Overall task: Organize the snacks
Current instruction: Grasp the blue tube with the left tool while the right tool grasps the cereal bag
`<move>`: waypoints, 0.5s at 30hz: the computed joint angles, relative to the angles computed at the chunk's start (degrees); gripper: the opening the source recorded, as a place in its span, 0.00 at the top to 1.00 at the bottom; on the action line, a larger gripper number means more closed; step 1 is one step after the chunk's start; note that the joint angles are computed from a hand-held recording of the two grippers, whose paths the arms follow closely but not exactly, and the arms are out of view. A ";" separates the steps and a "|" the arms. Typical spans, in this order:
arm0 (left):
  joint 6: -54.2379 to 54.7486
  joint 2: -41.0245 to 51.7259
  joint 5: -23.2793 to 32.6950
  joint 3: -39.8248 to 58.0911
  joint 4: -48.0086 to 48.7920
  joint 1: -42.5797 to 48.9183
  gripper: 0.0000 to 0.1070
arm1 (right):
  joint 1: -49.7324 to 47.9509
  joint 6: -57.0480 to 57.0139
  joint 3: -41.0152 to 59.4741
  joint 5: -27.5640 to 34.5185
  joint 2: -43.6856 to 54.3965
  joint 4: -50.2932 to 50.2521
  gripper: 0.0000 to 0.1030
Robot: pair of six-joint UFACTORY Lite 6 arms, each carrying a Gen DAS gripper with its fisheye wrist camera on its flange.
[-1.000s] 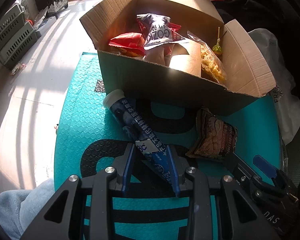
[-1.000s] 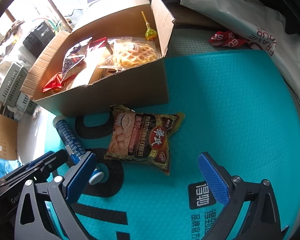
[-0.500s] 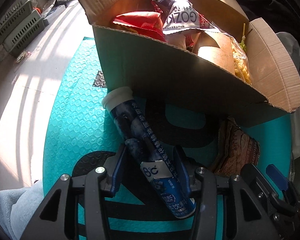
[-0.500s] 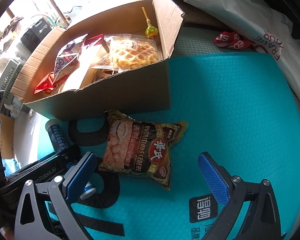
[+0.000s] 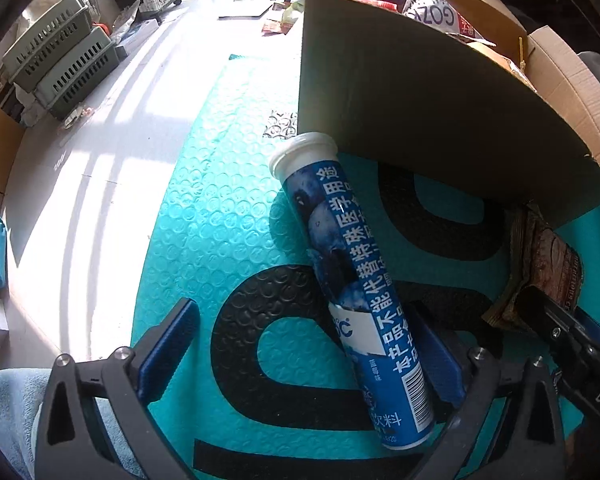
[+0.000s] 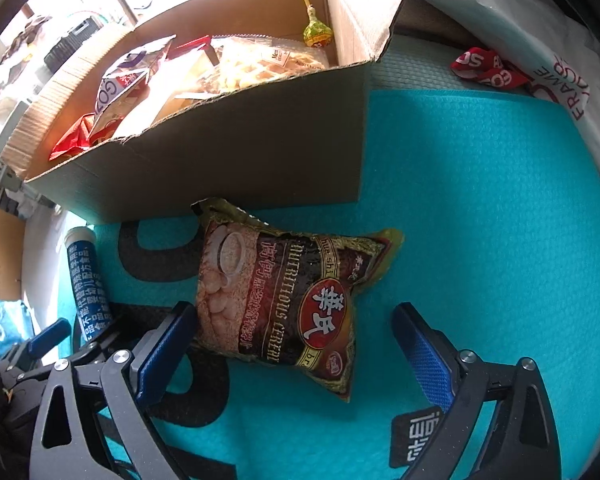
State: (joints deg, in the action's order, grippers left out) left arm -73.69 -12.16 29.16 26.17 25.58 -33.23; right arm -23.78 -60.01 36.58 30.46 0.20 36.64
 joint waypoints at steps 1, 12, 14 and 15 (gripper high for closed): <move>0.58 -0.72 0.20 -0.47 -0.14 -0.01 0.04 | -0.44 -1.44 -1.46 -0.75 -1.08 0.78 0.10; -11.29 -5.70 4.09 -2.04 10.58 -8.70 0.71 | -1.87 -4.29 -1.03 0.57 -1.15 0.92 0.32; -10.93 -6.27 4.45 -2.24 10.54 -9.70 0.74 | -1.75 -4.13 -0.51 0.57 -0.62 0.35 0.33; -10.26 -6.51 4.10 -2.58 10.32 -9.73 0.74 | -1.86 -4.27 -0.77 0.65 -0.83 0.21 0.34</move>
